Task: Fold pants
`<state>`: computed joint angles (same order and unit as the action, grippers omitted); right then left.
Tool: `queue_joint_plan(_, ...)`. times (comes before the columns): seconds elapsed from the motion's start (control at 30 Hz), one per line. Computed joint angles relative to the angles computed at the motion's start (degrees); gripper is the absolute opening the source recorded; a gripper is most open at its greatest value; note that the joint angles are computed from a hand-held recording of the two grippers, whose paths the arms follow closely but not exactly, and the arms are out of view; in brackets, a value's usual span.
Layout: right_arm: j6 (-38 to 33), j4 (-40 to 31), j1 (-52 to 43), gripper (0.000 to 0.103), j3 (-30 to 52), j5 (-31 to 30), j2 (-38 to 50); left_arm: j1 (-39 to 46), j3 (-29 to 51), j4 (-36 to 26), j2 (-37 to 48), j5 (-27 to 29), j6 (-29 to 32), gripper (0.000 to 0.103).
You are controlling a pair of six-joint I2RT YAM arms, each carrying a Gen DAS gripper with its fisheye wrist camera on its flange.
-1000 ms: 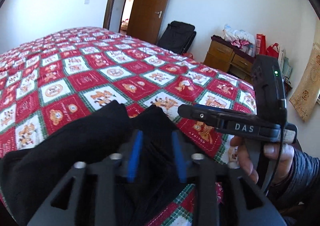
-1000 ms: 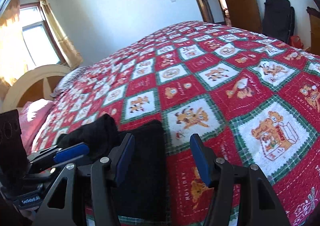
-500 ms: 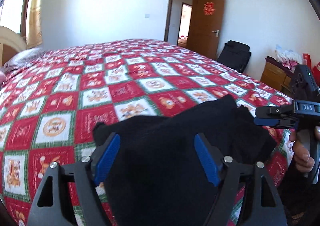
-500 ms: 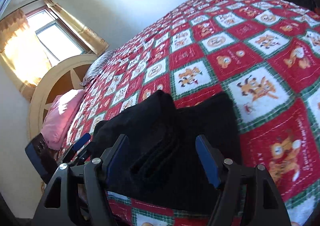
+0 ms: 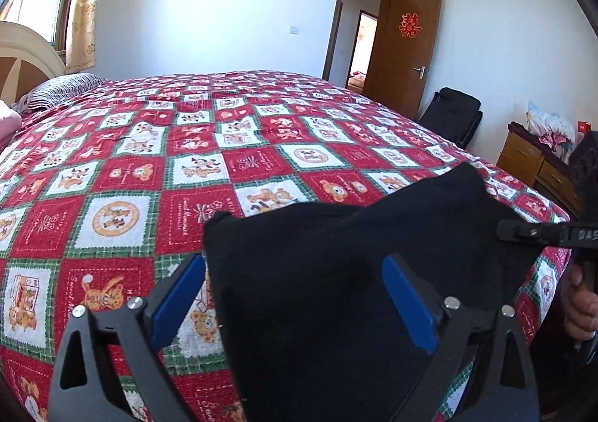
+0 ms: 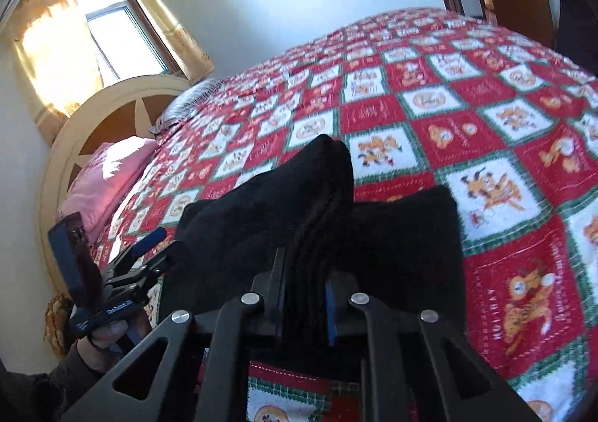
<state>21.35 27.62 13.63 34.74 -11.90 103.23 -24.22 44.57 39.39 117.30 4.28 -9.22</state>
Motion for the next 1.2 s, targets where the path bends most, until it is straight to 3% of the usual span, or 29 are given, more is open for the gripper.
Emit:
queue_joint_plan(0.13,-1.5,-0.8,-3.9,0.016,-3.2,-1.1,-2.7,-0.6,1.0,-0.9,1.1,-0.4,0.0,0.099)
queue_joint_plan(0.43,-3.1,-3.0,-10.8,0.017,-1.0,-4.6,4.3,-2.5,3.4,-3.0,4.5,-2.6,1.8,0.103)
queue_joint_plan(0.5,-2.3,-4.2,-11.6,0.022,-0.8,-5.2,4.0,-2.1,3.3,-3.2,4.4,-1.7,1.4,0.103)
queue_joint_plan(0.53,-2.2,-4.5,-11.5,0.024,-1.0,-4.5,3.4,-2.1,3.2,-3.3,4.2,-1.9,1.6,0.103)
queue_joint_plan(0.6,-2.2,-5.3,-9.8,0.040,-2.6,2.2,-0.4,-2.2,2.9,-3.2,3.9,-2.4,1.7,0.103)
queue_joint_plan(0.67,-2.9,-4.0,-6.3,0.043,-5.8,12.0,-6.0,-2.1,2.6,-3.2,3.6,-2.3,1.3,0.103)
queue_joint_plan(0.73,-4.2,-1.5,-3.8,0.043,-8.8,14.0,-10.8,-2.2,2.7,-3.4,3.5,-2.4,1.2,0.103)
queue_joint_plan(0.87,-8.6,-0.3,1.7,0.045,-10.4,9.4,-12.1,-2.0,3.1,-4.1,3.6,-2.0,0.9,0.103)
queue_joint_plan(0.93,-9.6,-2.3,4.3,0.045,-8.7,11.7,-7.9,-1.8,3.1,-4.3,3.6,-1.8,1.0,0.103)
queue_joint_plan(1.03,-9.1,-3.2,2.8,0.045,-7.0,10.8,-1.1,-1.7,3.2,-4.4,3.7,-1.6,1.2,0.103)
queue_joint_plan(1.1,-9.3,-0.3,1.9,0.045,-8.6,9.1,-0.8,-1.5,3.2,-4.5,3.8,-1.2,1.1,0.103)
queue_joint_plan(1.2,-9.6,-3.4,0.2,0.045,-7.7,6.6,-1.8,-1.4,3.4,-4.9,3.8,-1.1,0.9,0.103)
